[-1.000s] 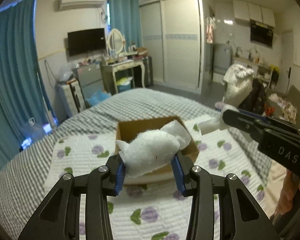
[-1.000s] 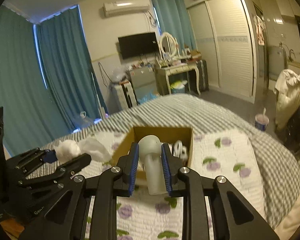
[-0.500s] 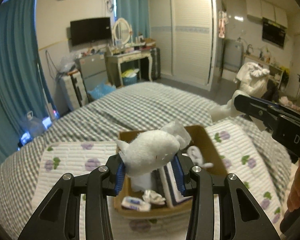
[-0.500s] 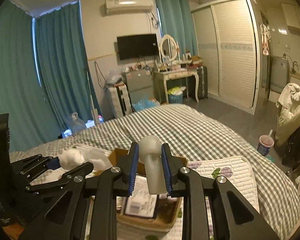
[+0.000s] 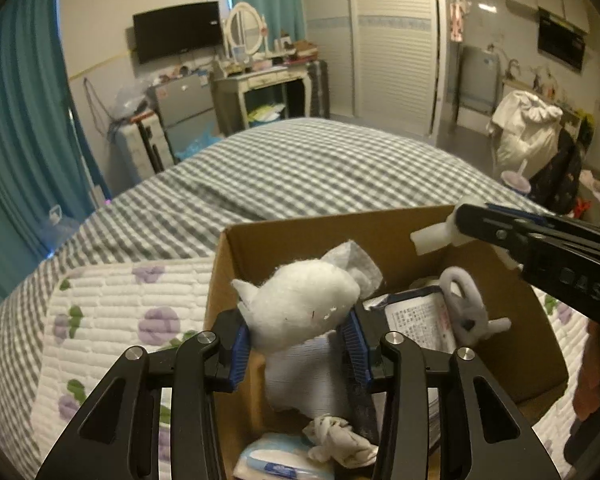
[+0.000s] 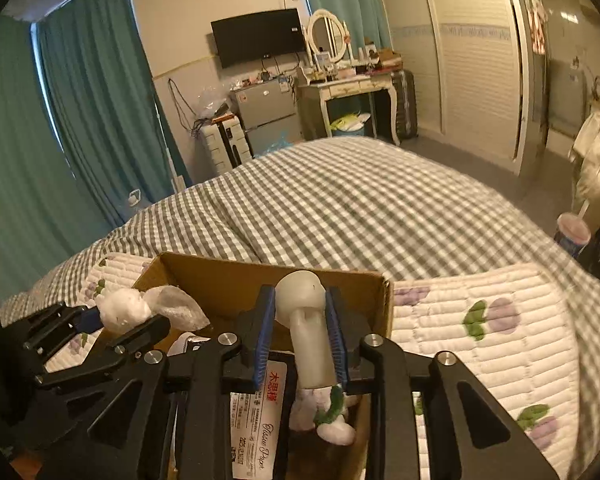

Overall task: Organize soft objects
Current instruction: 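Lower the plush toy and white figure into the box and release them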

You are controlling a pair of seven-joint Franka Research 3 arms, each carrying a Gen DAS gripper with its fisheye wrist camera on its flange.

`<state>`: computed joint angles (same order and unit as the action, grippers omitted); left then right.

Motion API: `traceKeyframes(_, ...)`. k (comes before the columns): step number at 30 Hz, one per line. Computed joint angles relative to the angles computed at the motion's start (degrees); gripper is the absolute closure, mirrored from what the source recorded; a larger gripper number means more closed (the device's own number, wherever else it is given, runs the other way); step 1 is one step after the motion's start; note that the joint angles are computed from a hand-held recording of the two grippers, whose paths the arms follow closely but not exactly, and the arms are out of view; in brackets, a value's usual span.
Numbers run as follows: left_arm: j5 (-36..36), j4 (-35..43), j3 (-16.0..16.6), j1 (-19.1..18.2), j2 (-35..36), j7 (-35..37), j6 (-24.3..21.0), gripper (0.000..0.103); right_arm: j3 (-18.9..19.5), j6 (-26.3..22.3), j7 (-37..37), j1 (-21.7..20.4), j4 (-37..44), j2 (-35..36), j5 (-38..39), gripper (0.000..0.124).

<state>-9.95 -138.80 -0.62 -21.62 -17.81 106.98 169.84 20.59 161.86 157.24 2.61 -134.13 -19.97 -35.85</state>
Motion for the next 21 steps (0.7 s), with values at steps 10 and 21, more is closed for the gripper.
traceKeyframes(10, 6.03, -2.70, -1.31, 1.57, -7.25, -7.78, 0.68, 0.006, 0.12, -5.13, -0.38, 1.61, -0.35, -6.87, 1.18, 0.066)
traceKeyframes(21, 9.75, -2.39, 1.07, -0.78, -30.52, -9.62, -8.52, 0.002, 5.77, -24.05, -11.30, 2.52, 8.06, -25.60, 9.71, 0.064)
